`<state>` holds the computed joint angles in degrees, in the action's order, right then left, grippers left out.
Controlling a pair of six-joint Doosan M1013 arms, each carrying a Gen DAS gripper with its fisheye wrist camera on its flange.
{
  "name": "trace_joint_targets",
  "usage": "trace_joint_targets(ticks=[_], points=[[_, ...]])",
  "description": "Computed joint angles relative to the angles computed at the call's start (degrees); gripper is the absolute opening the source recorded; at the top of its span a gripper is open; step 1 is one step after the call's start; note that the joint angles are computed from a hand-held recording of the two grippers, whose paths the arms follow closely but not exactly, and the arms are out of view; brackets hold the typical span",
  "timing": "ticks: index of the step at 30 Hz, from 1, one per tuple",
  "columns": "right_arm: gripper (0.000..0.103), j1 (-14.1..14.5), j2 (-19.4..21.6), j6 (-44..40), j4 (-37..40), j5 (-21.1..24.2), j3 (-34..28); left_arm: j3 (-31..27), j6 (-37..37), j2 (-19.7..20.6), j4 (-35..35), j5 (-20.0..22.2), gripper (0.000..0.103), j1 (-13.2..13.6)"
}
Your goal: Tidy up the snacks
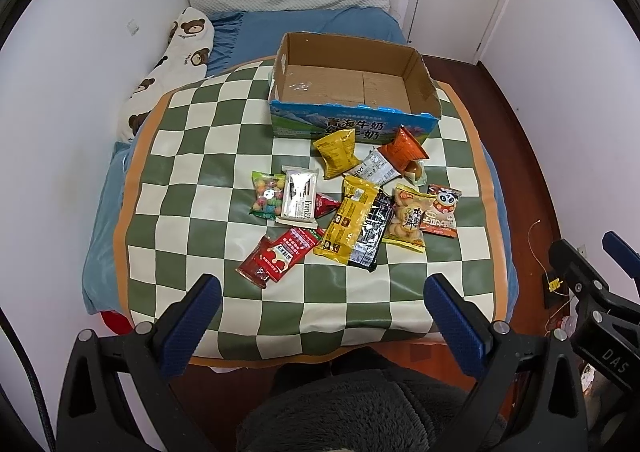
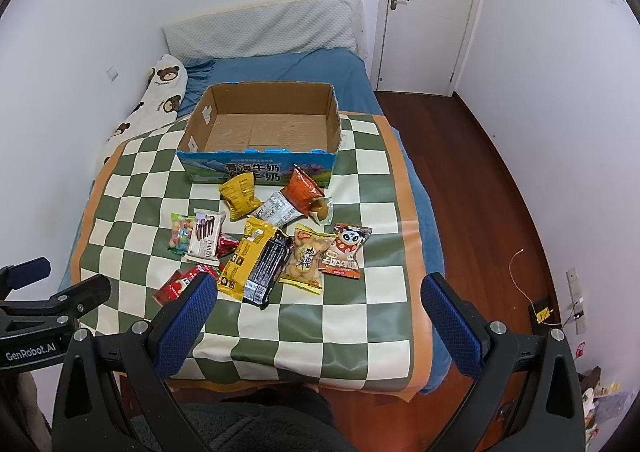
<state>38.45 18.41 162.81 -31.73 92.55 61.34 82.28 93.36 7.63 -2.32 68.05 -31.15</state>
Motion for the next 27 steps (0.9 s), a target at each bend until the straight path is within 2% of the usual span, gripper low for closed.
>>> trace_joint_targets(ticks=[27], points=[[0.103,-0.2,1.0,-0.3,1.1,-0.1,-1.0,-0.1,-0.1,0.3,0.5,-0.2,0.103,0.0]])
